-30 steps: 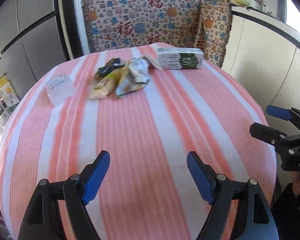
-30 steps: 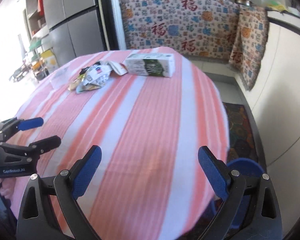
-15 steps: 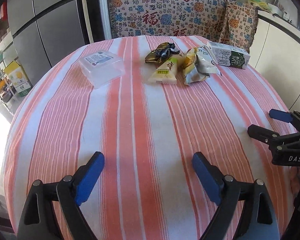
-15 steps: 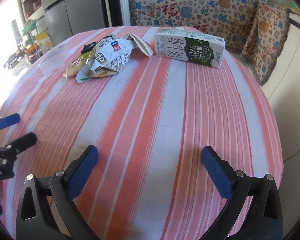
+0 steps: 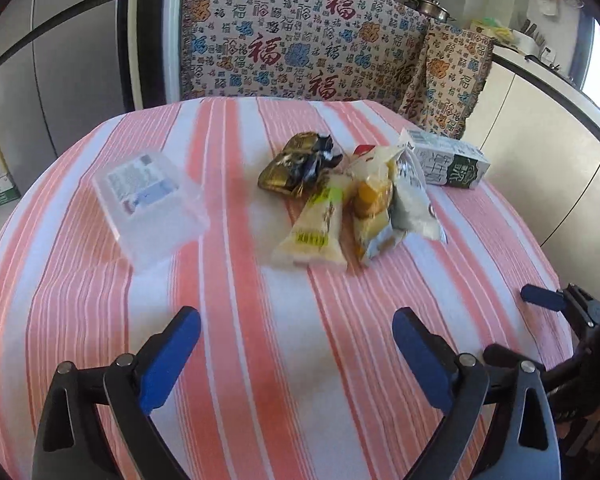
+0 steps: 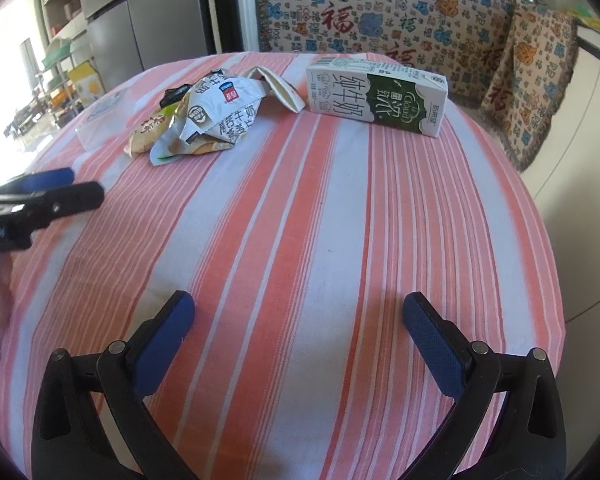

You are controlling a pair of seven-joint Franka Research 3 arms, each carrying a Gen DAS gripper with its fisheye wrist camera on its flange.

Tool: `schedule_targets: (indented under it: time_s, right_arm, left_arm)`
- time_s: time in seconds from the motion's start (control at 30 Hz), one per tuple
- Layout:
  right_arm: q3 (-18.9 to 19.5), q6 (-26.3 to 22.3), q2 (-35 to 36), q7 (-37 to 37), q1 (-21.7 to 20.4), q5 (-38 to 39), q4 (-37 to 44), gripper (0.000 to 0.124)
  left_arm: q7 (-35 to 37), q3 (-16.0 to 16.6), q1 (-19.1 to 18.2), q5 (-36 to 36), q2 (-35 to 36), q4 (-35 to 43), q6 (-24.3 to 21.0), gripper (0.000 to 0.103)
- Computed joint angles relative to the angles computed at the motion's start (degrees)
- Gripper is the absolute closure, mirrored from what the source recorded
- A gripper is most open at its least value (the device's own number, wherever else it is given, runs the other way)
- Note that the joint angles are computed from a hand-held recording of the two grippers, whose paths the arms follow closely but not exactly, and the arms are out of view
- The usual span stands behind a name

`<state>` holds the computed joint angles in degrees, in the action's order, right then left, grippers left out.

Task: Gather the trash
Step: 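Pick up the yellow-green snack bar with the left tool and set it down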

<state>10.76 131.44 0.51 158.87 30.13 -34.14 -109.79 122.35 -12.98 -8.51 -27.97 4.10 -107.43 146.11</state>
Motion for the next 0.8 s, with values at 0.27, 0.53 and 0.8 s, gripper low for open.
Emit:
schedule_targets:
  time_s: [0.27, 0.53, 0.8]
  right_arm:
    - [0.0, 0.2, -0.1, -0.1, 0.0, 0.1, -0.2, 0.021]
    - [0.0, 0.3, -0.2, -0.3, -0.1, 0.1, -0.4, 0.021]
    - [0.1, 0.4, -0.3, -0.4, -0.2, 0.2, -0.5, 0.021]
  left_arm:
    - [2.9, -2.7, 0.9, 2.3, 7.8, 9.6, -3.5, 0.048]
    - [0.1, -1.4, 0.7, 1.2, -2.1, -2.6, 1.3, 0.074]
    - [-3.3, 5.3, -3.1, 0.7, -14.3, -16.8, 2.6, 0.065]
